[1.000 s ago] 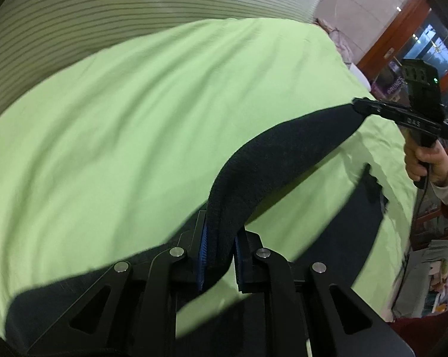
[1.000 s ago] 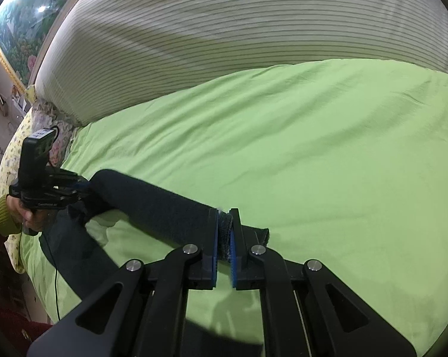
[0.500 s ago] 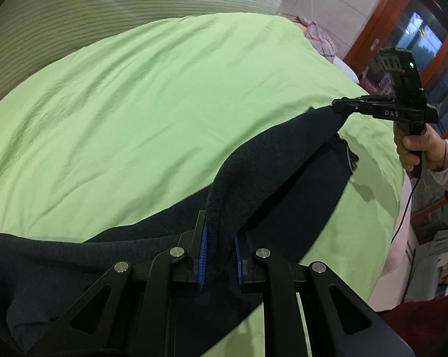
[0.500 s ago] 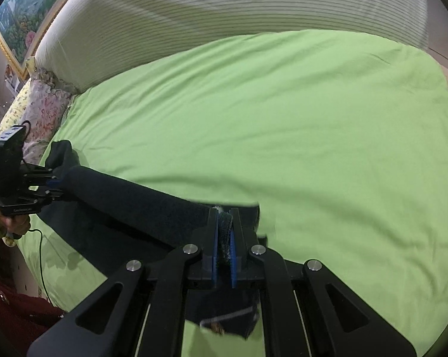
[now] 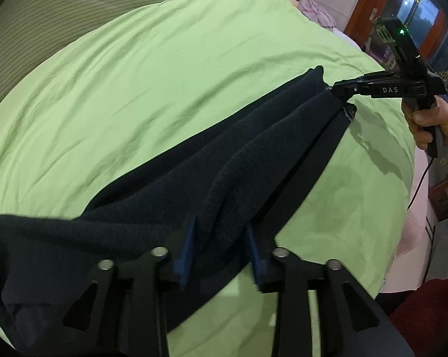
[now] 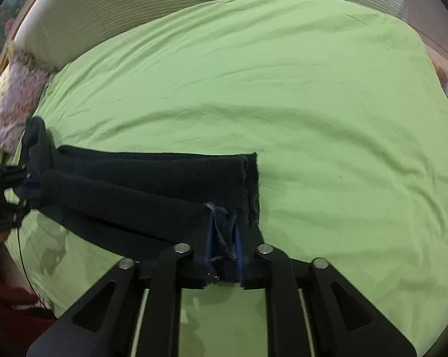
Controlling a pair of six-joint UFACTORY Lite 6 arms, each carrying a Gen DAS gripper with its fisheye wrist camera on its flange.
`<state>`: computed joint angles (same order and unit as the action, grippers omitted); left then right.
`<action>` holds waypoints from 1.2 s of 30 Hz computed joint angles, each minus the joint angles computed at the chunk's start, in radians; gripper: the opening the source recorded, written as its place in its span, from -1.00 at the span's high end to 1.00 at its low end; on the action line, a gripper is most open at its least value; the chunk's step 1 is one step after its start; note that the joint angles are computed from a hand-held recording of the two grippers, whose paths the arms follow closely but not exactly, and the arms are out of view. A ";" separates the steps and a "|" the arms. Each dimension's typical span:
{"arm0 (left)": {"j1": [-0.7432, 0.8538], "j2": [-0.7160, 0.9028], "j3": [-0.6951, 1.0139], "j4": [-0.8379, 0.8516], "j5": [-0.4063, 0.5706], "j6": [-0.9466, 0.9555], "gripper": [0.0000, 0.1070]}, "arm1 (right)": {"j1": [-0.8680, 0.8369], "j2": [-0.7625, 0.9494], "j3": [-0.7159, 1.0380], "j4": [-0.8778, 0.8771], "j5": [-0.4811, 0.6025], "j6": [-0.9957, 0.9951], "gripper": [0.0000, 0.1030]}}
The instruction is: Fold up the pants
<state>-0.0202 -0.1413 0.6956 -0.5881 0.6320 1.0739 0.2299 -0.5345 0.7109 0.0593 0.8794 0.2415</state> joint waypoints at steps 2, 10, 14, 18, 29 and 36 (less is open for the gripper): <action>0.011 -0.041 -0.019 0.000 0.019 -0.022 -0.01 | 0.015 -0.013 0.009 -0.034 0.021 0.065 -0.04; 0.209 -0.121 -0.022 0.033 0.166 -0.075 -0.14 | 0.175 -0.069 0.087 -0.122 0.053 0.300 -0.12; 0.381 -0.050 0.069 0.027 0.267 -0.100 -0.19 | 0.288 0.047 0.163 -0.103 -0.043 0.360 -0.12; 0.550 0.113 0.250 0.027 0.364 -0.161 -0.22 | 0.381 0.199 0.240 -0.039 -0.152 0.357 -0.12; 0.671 0.600 0.863 0.096 0.501 -0.552 -0.23 | 0.517 0.684 0.555 0.234 -0.301 0.107 -0.12; 0.597 0.868 1.218 0.171 0.585 -0.846 -0.23 | 0.533 0.911 0.780 0.323 -0.252 -0.039 -0.12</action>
<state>0.5773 0.7269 1.9134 -0.4175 1.2165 0.2281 0.7624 0.3768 1.4906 0.3819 0.6276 0.2029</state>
